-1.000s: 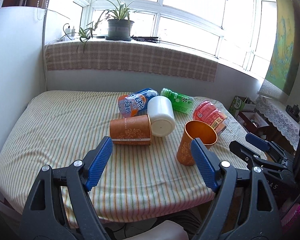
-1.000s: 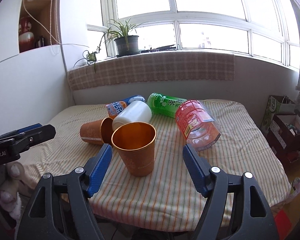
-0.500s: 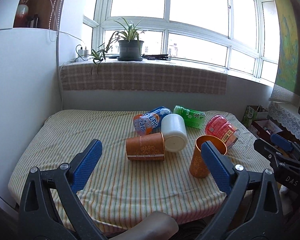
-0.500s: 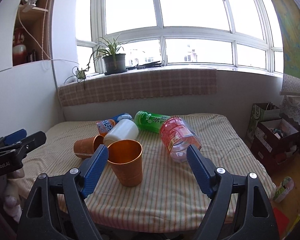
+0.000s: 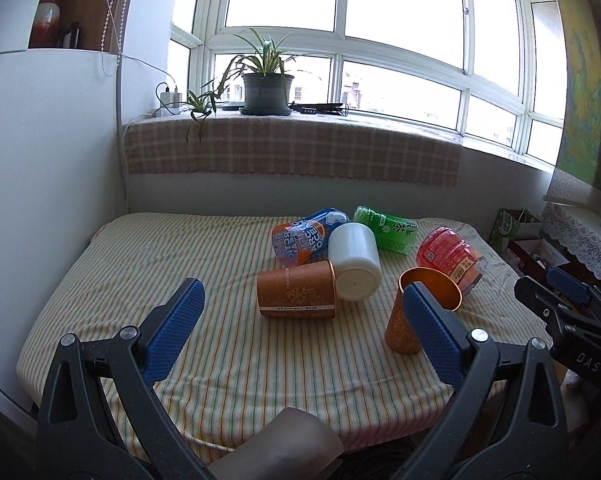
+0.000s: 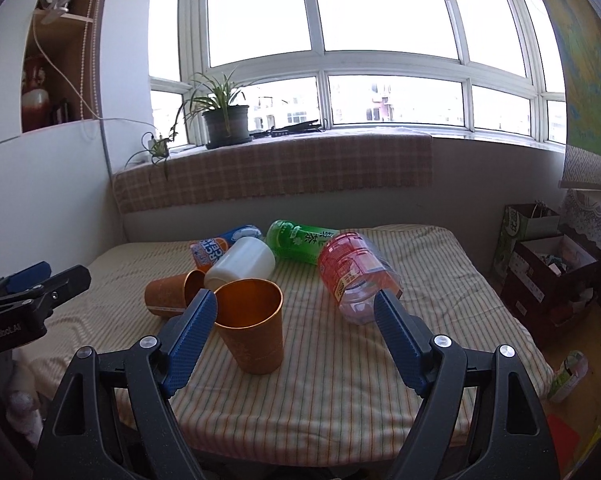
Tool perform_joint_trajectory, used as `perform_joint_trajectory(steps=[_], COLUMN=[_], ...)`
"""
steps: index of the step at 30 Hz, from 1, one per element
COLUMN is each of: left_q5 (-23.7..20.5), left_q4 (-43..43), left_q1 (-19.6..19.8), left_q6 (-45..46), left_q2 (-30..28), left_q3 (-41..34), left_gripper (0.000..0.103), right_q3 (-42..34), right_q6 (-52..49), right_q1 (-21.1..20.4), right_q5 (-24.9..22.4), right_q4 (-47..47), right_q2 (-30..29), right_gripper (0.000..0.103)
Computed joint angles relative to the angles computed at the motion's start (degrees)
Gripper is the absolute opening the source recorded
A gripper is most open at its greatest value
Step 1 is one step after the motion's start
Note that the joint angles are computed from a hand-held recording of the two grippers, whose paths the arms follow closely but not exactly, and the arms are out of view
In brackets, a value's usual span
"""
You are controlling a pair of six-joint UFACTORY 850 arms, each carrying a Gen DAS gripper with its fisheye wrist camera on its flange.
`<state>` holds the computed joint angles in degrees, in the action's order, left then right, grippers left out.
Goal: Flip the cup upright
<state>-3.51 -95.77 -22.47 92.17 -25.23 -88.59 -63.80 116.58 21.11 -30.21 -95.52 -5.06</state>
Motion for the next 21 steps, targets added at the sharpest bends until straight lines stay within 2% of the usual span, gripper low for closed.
perform_joint_trajectory(steps=[12, 21], left_q5=[0.4, 1.4], left_q4=[-0.27, -5.41], left_q1=[0.09, -0.13], left_q6=[0.48, 5.55], left_q2=[-0.3, -0.45], left_q3=[-0.33, -0.45], left_gripper=[0.101, 0.101], right_q3=[-0.35, -0.37], right_q6=[-0.21, -0.4], right_q1=[0.0, -0.23], right_q5=[0.19, 0.73], right_q4=[0.09, 0.73], right_q2=[-0.28, -0.37], right_gripper=[0.081, 0.081])
